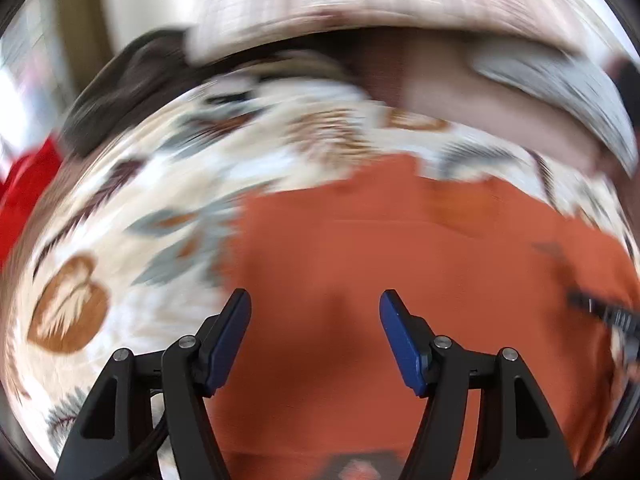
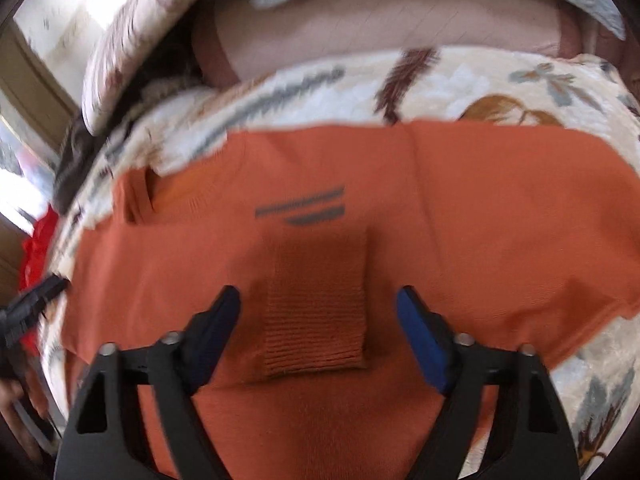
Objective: Fold small clothes
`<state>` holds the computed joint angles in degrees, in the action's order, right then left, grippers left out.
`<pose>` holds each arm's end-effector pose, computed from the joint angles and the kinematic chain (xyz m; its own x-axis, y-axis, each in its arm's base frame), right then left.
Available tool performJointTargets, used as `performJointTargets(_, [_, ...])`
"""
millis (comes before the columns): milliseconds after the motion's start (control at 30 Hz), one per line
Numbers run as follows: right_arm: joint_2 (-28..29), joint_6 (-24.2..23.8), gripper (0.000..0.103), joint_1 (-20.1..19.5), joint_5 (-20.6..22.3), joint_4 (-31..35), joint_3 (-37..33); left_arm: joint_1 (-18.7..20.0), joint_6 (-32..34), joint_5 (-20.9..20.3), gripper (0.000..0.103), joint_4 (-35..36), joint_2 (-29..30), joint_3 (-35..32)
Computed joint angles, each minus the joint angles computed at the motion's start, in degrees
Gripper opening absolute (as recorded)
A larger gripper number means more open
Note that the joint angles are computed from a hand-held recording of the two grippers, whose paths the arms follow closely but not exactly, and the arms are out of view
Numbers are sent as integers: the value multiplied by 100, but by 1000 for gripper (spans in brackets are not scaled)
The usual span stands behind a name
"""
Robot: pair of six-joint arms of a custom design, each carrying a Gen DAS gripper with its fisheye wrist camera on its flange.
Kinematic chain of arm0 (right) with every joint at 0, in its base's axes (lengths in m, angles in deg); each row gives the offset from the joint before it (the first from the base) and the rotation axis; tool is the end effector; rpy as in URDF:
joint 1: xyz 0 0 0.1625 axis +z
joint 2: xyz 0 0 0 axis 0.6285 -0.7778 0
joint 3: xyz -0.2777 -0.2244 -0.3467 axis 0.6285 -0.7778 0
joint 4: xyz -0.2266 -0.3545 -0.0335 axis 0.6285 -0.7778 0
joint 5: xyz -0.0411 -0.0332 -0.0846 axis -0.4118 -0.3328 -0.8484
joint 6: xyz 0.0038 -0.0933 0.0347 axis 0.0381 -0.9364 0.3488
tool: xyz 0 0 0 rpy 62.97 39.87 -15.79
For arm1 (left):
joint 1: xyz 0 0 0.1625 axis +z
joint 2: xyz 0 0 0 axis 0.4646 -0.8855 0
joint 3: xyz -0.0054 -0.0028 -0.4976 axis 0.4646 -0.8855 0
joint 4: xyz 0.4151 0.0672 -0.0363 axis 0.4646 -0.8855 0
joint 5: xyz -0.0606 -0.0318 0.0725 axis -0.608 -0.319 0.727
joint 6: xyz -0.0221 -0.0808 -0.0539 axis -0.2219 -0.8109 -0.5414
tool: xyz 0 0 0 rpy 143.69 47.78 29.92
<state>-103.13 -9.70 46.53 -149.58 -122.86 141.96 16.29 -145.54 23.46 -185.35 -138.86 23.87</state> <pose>0.0481 -0.6834 0.2714 -0.8609 -0.2285 0.4545 -0.3721 0.8921 -0.2564 -0.2861 -0.5829 0.1263 -0.6932 -0.3108 -0.6503 0.2173 0.7701 -0.5998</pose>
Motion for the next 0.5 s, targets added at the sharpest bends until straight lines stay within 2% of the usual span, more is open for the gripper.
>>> performJointTargets(67, [69,-226,25,43,-176,-436,106,175,-254,-19,67,-300,-250,295])
performJointTargets(100, [36,-313,15,61,-148,-504,135,260,-252,-70,67,-426,-327,360])
performJointTargets(133, [-39,-362,10,54,17,-559,179,331,-252,-50,67,-432,-419,410])
performJointTargets(200, [-150,-616,10,101,100,-1097,352,360,-210,54,67,-508,-493,486])
performJointTargets(267, [-190,-757,10,116,0,-1500,449,430,132,17,69,-1141,-535,622])
performJointTargets(333, [-102,-766,10,76,-319,-1335,396,576,591,-440,69,-1982,-457,668])
performJointTargets(400, [83,-806,16,53,-739,-1127,325,661,839,-825,69,-2235,-361,587])
performJointTargets(433, [115,-890,21,71,-757,-1364,368,685,971,-925,69,-2202,-280,497])
performJointTargets(467, [146,-995,38,137,-947,-1635,409,694,1101,-942,68,-2134,-212,428])
performJointTargets(500, [165,-1074,48,237,-1120,-1898,425,692,1164,-934,67,-1953,-143,329])
